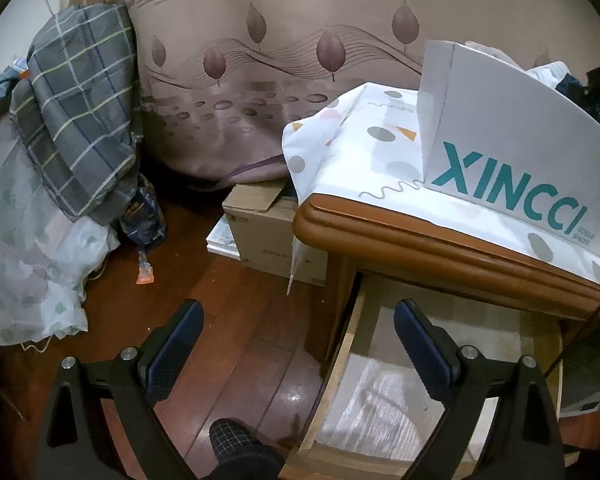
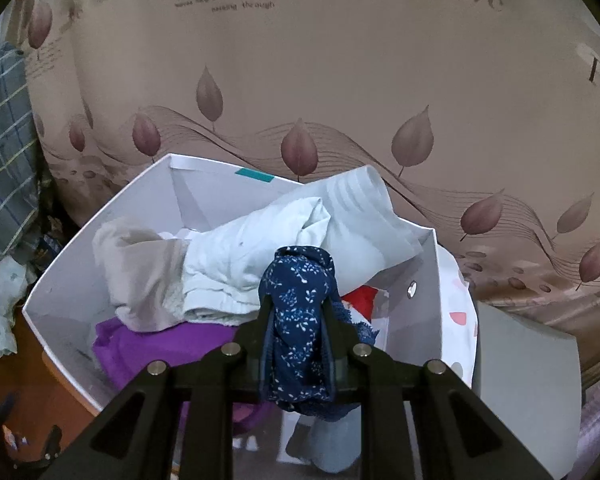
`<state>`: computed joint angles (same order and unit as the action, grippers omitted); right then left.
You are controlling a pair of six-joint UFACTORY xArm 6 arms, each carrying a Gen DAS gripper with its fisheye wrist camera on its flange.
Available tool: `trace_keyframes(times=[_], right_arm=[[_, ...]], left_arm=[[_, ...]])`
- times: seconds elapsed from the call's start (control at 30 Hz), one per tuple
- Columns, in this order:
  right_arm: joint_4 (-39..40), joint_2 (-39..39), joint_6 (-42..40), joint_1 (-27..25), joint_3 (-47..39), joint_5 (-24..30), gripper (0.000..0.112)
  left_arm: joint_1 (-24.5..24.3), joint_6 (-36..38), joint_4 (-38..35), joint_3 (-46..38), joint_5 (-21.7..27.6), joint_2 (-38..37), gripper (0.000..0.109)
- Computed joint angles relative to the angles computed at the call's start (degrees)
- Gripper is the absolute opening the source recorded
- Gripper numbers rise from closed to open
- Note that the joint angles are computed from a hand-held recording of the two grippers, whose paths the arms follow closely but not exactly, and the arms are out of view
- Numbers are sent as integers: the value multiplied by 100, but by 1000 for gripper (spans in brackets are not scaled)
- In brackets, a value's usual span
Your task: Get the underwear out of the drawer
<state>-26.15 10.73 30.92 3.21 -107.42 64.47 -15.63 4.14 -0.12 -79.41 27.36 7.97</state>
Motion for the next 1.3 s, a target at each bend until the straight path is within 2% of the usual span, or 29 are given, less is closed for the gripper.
trace_keyframes(times=[0.17, 0.33, 0.37, 0.5, 0.6, 1.0, 1.17, 1.3], right_arm=[[217, 203, -8, -102, -146, 124, 25], [314, 313, -74, -71, -167, 333, 47], [234, 302, -16, -39, -131, 347, 55], [51, 233, 173, -3, -10, 302, 65], [17, 111, 264, -16, 117, 153, 78], [-190, -263, 356, 147, 30, 135, 79], [-239, -998, 567, 334, 634, -87, 79], [-441, -1928, 937, 627, 1523, -279, 79]], left_arm=[[-1, 46, -30, 3, 36, -4, 95], [-9, 8, 44, -5, 46, 11, 95], [-11, -27, 81, -4, 54, 11, 95], [-23, -60, 137, -4, 82, 16, 96], [-26, -90, 168, -9, 87, 21, 96], [15, 58, 134, 87, 98, -51, 96], [39, 178, 76, 139, 103, -89, 96], [22, 206, 130, 179, 66, -96, 96]])
